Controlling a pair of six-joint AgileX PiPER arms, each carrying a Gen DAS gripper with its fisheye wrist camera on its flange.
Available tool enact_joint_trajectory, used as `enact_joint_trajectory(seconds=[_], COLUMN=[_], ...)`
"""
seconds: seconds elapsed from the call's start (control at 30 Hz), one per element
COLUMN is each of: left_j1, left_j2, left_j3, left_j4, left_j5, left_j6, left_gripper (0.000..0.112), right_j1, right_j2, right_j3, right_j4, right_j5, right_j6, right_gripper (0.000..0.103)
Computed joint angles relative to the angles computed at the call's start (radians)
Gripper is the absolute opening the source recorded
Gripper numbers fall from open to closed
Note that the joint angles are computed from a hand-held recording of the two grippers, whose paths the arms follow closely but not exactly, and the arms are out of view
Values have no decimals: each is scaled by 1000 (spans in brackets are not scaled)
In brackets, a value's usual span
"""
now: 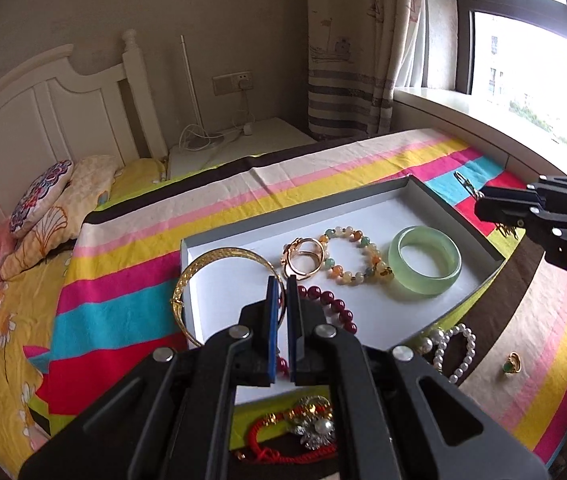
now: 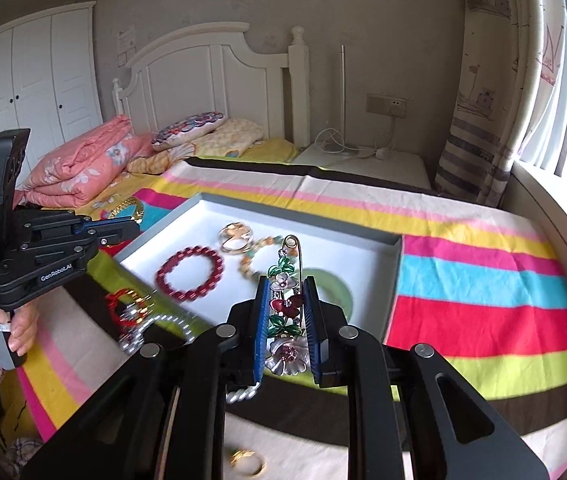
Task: Organize jewelry
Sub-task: 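Carry the brooch and gold bangle into the tray and open both tools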
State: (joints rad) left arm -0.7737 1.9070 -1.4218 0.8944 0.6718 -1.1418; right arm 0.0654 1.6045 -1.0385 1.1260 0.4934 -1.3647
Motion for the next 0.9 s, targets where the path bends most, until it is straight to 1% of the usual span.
enact_joint_trajectory(seconds=[0.13, 0.17, 0.23, 0.3, 0.37, 0.43, 0.53, 0.6, 0.7, 0.8, 0.87, 0.9], left_j1=[66, 75, 83, 95, 115, 131, 160, 170, 183, 177, 172, 169], left_j2=[102, 124, 185, 230, 256, 278, 310, 331, 316, 297, 283, 275], left_j3=[-161, -193, -274, -339, -380, -413, -463, -490, -455, -411, -383, -370], left_j4=[-198, -229, -242, -270, -310, -333, -395, -401, -422, -401, -381, -374], left_j5=[29, 44, 106, 148, 165, 182, 209, 231, 193, 166, 152, 143], left_j6=[311, 360, 437, 505, 561, 595, 663, 672, 672, 649, 628, 619], left_gripper=[3, 3, 3, 3, 4, 4, 4, 7, 9, 13, 22, 24], right_j1=[32, 39, 53, 66, 85, 102, 118, 125, 128, 124, 114, 110], right_j2=[109, 136, 195, 255, 315, 364, 433, 478, 516, 529, 535, 539], right_j3=[-157, -191, -265, -339, -417, -481, -576, -636, -688, -706, -715, -720], right_j4=[-223, -282, -416, -542, -683, -787, -899, -958, -995, -976, -943, -935], right_j5=[-42, -46, -45, -34, -17, 2, 48, 86, 117, 139, 156, 162], right_j6=[217, 273, 403, 522, 648, 737, 838, 897, 938, 943, 931, 932], right_gripper=[18, 18, 18, 18, 18, 18, 18, 18, 18, 18, 18, 20])
